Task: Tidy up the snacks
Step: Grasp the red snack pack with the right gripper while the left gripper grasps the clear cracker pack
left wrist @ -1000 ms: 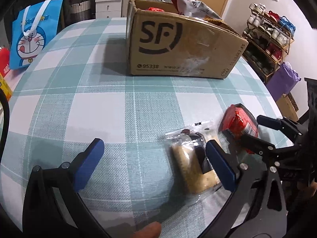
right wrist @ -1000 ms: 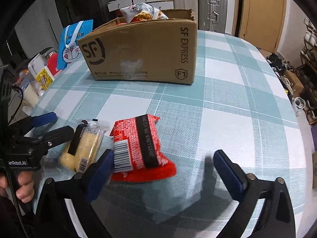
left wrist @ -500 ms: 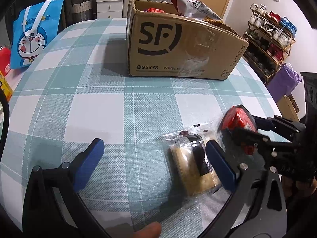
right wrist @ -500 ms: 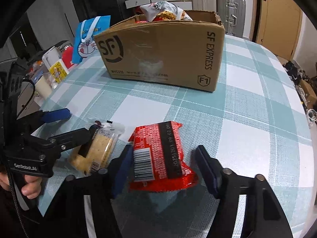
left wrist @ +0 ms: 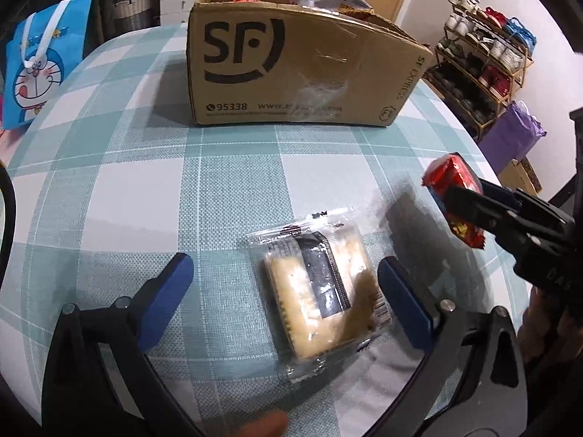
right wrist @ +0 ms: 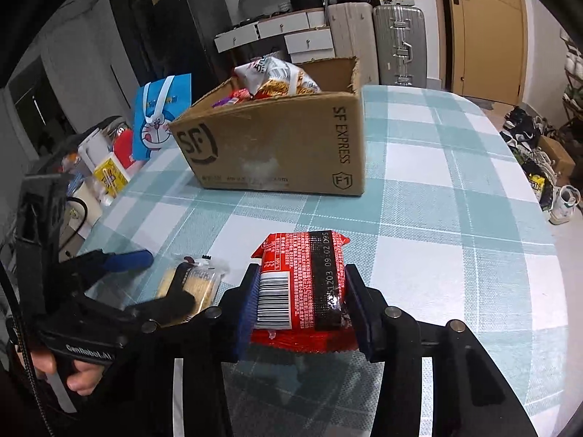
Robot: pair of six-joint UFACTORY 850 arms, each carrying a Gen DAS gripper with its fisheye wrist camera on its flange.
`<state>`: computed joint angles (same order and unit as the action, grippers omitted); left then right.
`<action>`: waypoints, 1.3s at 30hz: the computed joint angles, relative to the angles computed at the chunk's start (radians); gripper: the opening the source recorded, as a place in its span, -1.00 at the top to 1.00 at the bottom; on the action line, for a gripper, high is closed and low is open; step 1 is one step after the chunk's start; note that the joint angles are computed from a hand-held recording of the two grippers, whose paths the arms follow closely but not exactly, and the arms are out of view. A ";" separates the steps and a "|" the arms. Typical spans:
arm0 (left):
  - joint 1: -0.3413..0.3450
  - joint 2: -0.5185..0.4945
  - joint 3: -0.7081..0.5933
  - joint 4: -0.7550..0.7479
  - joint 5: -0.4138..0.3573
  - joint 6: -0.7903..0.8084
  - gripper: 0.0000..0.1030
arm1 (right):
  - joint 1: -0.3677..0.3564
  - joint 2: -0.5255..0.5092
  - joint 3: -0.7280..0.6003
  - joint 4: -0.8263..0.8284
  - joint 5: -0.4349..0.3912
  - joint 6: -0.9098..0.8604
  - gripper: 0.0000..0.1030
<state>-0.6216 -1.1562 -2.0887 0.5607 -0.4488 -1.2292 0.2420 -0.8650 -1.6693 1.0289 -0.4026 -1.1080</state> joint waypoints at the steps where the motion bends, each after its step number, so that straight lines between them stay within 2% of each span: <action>1: -0.001 -0.001 -0.003 -0.002 -0.001 0.000 -0.93 | 0.000 0.002 0.002 0.000 -0.001 0.000 0.11; 6: -0.007 -0.020 -0.037 -0.034 -0.023 0.063 -0.88 | -0.001 0.020 0.031 0.043 0.006 -0.051 0.11; 11: -0.034 -0.120 -0.212 -0.024 -0.194 0.134 -0.89 | -0.001 0.026 0.042 0.063 0.009 -0.069 0.11; 14: -0.037 -0.127 -0.224 -0.029 -0.213 0.163 -0.89 | -0.002 0.030 0.047 0.074 0.010 -0.075 0.11; 22: -0.017 -0.013 -0.015 0.040 -0.099 0.070 -0.82 | -0.006 0.030 0.048 0.077 0.009 -0.075 0.11; 24: -0.017 -0.002 0.004 0.068 -0.091 0.043 -0.67 | -0.005 0.024 0.042 0.067 0.005 -0.063 0.11; 26: -0.020 0.017 0.035 0.112 -0.073 0.005 -0.29 | -0.003 0.023 0.040 0.065 0.002 -0.063 0.11; 28: -0.016 0.038 0.072 0.144 -0.035 -0.028 -0.08 | -0.002 0.024 0.042 0.069 0.003 -0.070 0.11; 33: 0.001 0.089 0.163 0.173 0.075 -0.101 -0.07 | -0.004 0.028 0.045 0.083 0.008 -0.084 0.11; 39: 0.003 0.129 0.216 0.310 0.105 -0.255 -0.07 | -0.001 0.036 0.053 0.103 0.012 -0.108 0.11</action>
<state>-0.6189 -1.0269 -1.8727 0.8703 -0.3438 -1.4842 0.2407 -0.8291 -1.6164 1.1321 -0.3903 -1.2163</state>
